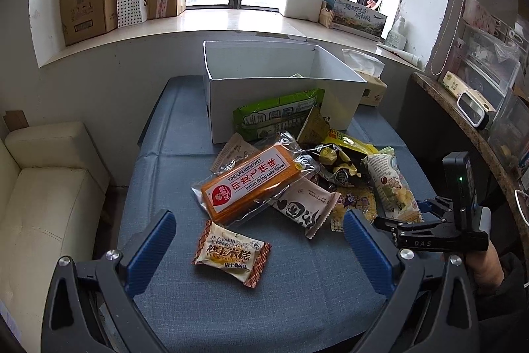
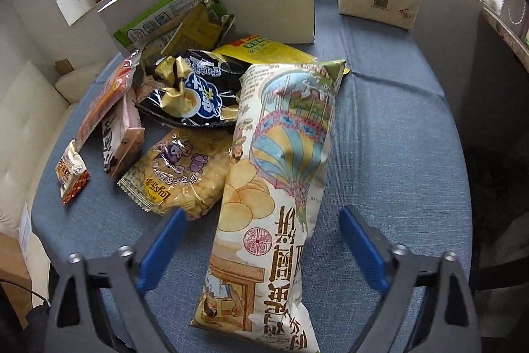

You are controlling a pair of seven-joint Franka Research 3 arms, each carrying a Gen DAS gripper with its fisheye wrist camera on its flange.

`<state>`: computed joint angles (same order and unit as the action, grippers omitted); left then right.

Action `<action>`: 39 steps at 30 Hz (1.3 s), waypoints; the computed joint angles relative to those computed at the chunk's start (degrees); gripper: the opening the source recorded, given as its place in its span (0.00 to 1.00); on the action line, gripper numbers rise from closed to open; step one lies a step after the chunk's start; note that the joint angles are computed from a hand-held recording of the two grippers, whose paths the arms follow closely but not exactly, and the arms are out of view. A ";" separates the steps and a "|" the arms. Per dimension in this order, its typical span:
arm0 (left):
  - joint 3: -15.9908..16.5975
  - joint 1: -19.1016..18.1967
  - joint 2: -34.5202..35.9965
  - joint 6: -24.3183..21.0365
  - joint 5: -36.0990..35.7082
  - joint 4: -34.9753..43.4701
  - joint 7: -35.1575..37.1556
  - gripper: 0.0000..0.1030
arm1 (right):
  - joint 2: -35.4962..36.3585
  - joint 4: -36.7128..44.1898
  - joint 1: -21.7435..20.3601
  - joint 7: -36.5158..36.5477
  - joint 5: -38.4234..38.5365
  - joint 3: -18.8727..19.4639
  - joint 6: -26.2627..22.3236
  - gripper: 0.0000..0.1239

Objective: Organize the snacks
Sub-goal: 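Grasp the tall potato chip bag with the right tool, then grasp the corn cake packet with the left tool while the right tool holds the chip bag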

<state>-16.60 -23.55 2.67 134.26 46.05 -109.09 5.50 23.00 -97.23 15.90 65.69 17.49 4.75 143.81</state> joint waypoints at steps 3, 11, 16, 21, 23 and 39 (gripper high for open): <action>-0.06 -0.13 1.03 0.06 -1.19 0.08 0.73 1.00 | -1.03 -1.95 -0.03 -1.66 0.15 0.29 1.96 0.47; 0.51 -0.26 1.29 1.14 -2.61 -0.85 0.72 1.00 | -3.20 -4.99 -1.34 -3.73 3.61 0.58 3.62 0.29; 0.71 0.52 -0.12 2.71 -3.02 -2.98 -0.57 1.00 | -5.66 -7.05 -1.97 -4.05 5.72 0.62 5.57 0.28; 0.71 1.62 -0.07 5.66 -5.95 -5.19 1.22 1.00 | -9.84 -9.57 -4.99 -8.71 15.47 2.09 7.97 0.28; 0.56 1.63 1.78 5.02 -7.37 -4.24 5.66 1.00 | -11.46 -10.40 -5.39 -11.16 18.84 2.22 8.62 0.28; 3.54 1.46 8.30 5.03 -10.00 -2.96 14.40 0.94 | -14.08 -11.70 -3.48 -15.49 23.89 0.85 6.97 0.28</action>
